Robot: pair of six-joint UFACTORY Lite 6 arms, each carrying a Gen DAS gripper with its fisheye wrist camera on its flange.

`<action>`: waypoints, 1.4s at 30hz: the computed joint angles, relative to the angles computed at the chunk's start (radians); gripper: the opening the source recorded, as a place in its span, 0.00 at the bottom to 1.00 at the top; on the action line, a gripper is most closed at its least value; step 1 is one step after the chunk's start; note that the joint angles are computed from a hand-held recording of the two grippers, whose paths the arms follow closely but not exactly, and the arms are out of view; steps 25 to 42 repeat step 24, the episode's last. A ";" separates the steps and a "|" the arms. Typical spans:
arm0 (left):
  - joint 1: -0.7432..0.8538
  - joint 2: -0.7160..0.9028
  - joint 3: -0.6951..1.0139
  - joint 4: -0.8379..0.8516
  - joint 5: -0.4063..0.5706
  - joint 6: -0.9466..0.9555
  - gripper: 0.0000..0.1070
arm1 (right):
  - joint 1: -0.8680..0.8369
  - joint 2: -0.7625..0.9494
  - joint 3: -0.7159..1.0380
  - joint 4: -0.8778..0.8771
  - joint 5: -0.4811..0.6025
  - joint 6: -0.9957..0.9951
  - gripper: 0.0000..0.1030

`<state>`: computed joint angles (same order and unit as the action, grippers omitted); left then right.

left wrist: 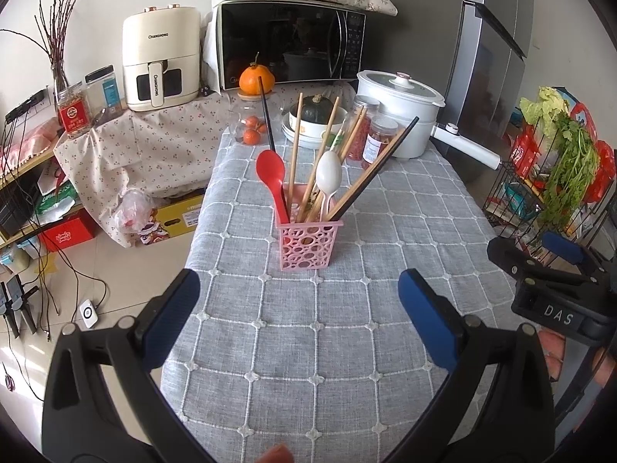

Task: Organize utensils

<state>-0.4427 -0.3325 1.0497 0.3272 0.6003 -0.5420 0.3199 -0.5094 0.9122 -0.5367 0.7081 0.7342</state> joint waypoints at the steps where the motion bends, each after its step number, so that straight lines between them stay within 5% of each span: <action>1: 0.001 0.000 0.000 -0.002 0.000 0.001 0.96 | -0.001 0.002 0.002 0.002 -0.001 -0.001 1.00; 42: 0.004 0.015 -0.010 -0.046 -0.002 0.038 0.96 | 0.017 -0.011 -0.022 -0.013 0.003 0.024 1.00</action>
